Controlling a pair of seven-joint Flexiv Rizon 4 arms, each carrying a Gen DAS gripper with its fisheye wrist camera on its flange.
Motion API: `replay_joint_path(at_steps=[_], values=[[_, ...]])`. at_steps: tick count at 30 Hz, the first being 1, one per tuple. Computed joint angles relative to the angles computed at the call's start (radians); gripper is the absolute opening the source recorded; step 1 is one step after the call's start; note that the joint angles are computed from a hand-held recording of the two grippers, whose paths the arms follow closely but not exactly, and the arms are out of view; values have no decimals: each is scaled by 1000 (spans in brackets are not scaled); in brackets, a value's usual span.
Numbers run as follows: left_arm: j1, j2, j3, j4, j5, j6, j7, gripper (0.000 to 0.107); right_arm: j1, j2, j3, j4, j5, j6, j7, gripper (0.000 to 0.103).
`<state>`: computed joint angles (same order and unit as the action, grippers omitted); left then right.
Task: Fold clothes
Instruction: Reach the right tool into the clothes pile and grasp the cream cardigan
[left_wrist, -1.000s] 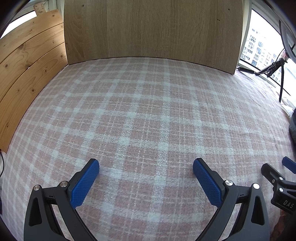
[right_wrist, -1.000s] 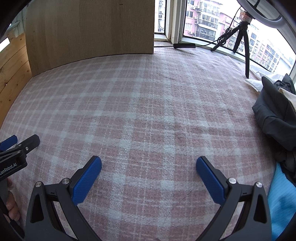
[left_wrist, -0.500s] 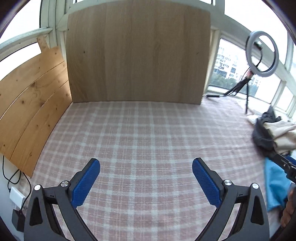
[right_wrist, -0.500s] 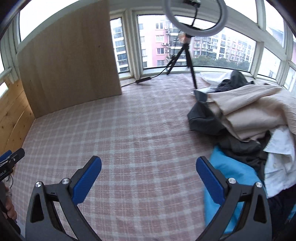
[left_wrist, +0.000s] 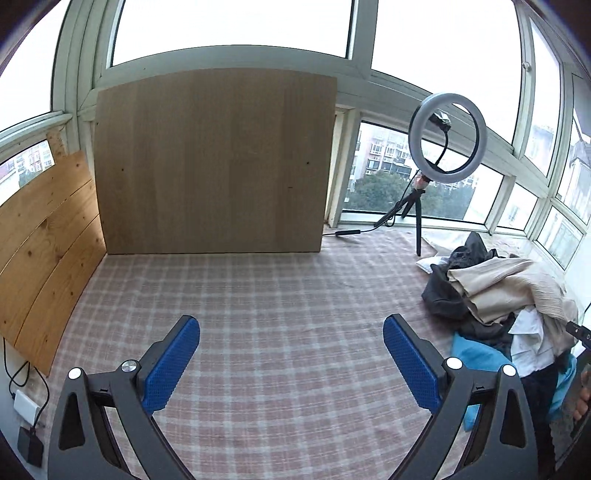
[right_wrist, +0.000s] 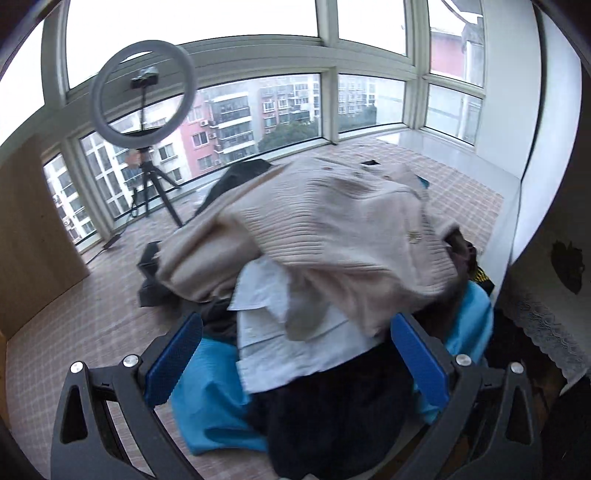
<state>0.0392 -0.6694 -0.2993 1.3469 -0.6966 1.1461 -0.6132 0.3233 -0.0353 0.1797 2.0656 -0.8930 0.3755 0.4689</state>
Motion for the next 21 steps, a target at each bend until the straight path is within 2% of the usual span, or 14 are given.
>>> replay_joint_path(at_steps=[5,8,12,18,21], values=[[-55,32,5,34,19,30,-52,99,-90,131,-14,145,15,85,-48,103],[-93,42,14,42,47,57,-89,99,-149,167,-32,193,-20,157,-127,103],[-135,49,33,44,91,83,-156,99,-226,173,-65,226,-57,307,-227,101],[-174,47,83,28,191,85,-255,99,-301,127,-101,232,-32,508,-360,70],[-180,46,97,21,230,88,-290,99,-323,118,-102,240,-29,564,-403,42]])
